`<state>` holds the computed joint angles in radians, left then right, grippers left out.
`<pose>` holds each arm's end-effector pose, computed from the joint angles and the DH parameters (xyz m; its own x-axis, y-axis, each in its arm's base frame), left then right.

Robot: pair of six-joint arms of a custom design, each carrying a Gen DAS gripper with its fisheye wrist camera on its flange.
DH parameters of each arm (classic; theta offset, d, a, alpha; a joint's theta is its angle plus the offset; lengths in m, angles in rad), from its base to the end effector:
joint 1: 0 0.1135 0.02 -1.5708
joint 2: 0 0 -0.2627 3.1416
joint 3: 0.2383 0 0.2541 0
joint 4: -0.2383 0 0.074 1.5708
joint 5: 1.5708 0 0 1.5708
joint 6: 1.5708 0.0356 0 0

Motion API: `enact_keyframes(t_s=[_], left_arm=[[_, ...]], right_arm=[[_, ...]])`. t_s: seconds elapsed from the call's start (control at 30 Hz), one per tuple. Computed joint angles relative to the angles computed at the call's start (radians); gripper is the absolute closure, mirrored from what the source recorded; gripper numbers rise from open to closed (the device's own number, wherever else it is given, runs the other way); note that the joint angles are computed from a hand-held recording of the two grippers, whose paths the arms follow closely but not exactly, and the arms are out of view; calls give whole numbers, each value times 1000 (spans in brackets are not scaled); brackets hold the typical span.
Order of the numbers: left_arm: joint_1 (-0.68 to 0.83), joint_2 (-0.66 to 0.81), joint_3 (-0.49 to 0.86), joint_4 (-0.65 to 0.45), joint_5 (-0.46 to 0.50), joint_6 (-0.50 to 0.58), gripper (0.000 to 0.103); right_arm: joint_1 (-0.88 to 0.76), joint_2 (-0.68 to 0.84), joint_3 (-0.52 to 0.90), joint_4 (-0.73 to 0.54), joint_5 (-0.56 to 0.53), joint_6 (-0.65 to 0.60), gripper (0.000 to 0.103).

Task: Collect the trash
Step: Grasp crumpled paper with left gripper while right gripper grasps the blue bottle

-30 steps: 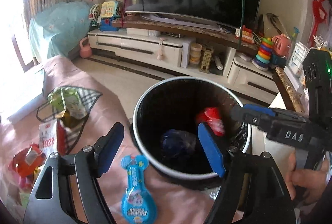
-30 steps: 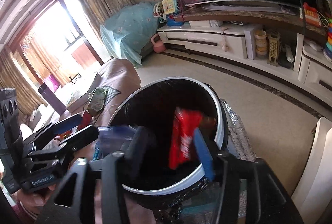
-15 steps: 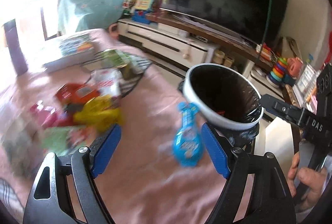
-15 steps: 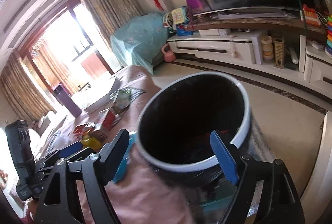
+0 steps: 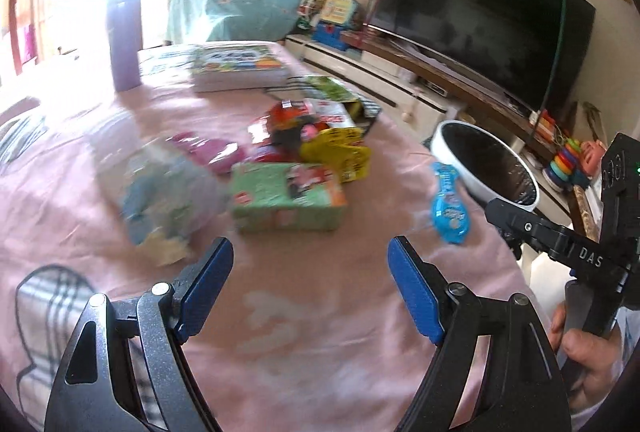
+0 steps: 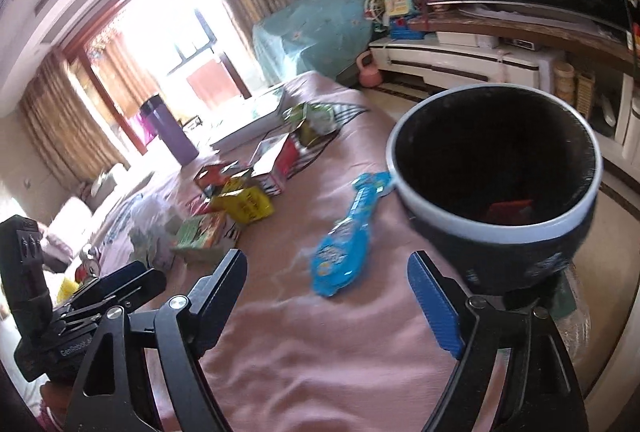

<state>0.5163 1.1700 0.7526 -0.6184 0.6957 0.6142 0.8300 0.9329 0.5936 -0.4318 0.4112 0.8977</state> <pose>0.2019 0.0884 0.2229 -0.6660 0.1306 -0.7344 0.3537 0.9221 -0.1568 0.1406 0.1327 0.2246 -0.6708 0.3285 -0.6649 0.0667 0.9196 0.3871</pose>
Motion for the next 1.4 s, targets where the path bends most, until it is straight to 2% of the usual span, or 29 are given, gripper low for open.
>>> enact_keyframes(t_s=[0.17,0.3,0.43,0.5,0.6,0.63,0.67,0.7,0.73,0.8,0.87,1.13,1.27,1.4], left_arm=[[114,71,32,27,18,23,21],[148,147,70,84,2,-8,18],[121,218,101,166,-76,-68,16],[80,257,116,216,-145,-104,16],[45,326,147,250,-191,-135,18],[40,352,163,241,-192,-134,32],[36,363,173,227,-189,-131,54],[35,380,185,209,-185,-120,55],[34,374,177,217,-188,-121,56],[49,349,166,207,-159,-102,60],[70,330,166,180,-126,-86,61],[110,196,157,55,-18,-52,62],[79,110,142,-9,28,-30,62],[9,49,117,-42,28,-35,62]], right_arm=[[-28,76,10,36,-38,-15,19],[-62,115,15,49,-57,-22,19],[-115,172,27,71,-111,-49,19],[-128,206,37,81,-122,-59,19],[-143,258,61,92,-124,-75,21],[-142,265,68,89,-119,-76,23],[-143,273,76,84,-115,-79,35],[-146,286,83,81,-115,-81,58],[-154,298,86,82,-127,-81,69],[-154,292,80,94,-126,-86,79],[-135,266,75,96,-100,-92,84],[-79,184,62,70,-75,-86,86],[-71,111,49,30,-55,-74,87],[-73,17,36,-30,-28,-59,87]])
